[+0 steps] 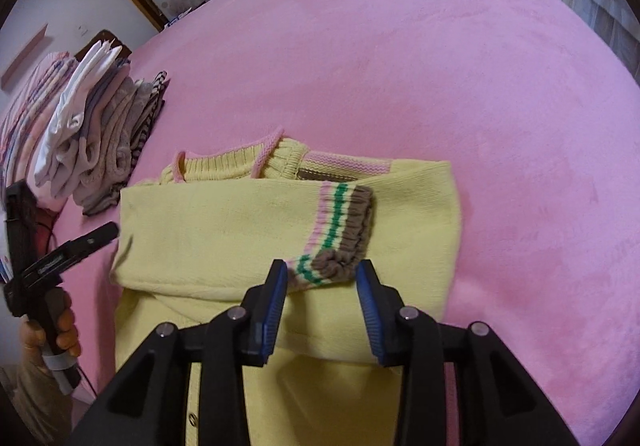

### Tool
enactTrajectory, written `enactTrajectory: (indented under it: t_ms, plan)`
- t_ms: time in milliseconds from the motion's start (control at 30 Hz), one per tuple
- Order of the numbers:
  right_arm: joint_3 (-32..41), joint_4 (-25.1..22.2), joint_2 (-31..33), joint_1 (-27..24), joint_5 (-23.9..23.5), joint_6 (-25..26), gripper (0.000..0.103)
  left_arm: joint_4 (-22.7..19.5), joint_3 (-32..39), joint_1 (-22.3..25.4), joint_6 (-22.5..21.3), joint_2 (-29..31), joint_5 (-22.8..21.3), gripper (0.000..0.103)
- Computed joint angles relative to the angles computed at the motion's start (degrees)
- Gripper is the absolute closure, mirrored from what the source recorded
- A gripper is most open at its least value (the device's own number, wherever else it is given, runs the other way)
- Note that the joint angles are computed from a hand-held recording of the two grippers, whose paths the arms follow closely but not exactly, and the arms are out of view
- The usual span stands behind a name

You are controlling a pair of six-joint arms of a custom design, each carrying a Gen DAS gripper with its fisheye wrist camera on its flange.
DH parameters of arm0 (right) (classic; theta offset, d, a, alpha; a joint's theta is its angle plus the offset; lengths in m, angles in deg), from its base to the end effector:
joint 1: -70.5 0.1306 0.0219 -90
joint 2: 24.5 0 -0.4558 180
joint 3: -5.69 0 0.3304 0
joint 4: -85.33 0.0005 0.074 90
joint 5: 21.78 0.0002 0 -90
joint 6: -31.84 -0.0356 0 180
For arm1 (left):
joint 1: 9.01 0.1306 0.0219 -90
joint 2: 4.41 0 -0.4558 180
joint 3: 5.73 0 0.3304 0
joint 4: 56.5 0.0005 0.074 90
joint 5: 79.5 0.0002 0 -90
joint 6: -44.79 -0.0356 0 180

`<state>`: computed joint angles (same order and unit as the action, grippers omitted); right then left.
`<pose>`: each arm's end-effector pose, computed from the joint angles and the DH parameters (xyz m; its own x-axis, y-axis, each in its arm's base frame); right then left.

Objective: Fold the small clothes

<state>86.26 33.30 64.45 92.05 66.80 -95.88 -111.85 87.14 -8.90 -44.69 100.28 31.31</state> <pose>0.3667 0.1452 0.4428 -0.8714 0.3135 -0.3774 0.1954 0.9274 0.3191 0.5023 -0.0122 0.4049 -0.9229 -0.0103 -0.3850 0.1277 0.9350 -0.3309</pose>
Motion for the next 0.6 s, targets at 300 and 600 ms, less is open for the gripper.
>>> enactTrajectory:
  t_ms: [300, 600]
  plan:
    - [-0.7, 1.3, 0.5, -0.9, -0.6, -2.5, 0.080, 4.4, -0.3, -2.2, 3.9, 2.5, -1.2, 0.075]
    - [-0.5, -1.8, 1.5, 2.5, 7.1, 1.6, 0.093, 9.0, -3.1, -7.0, 0.3, 1.3, -10.2, 0.084]
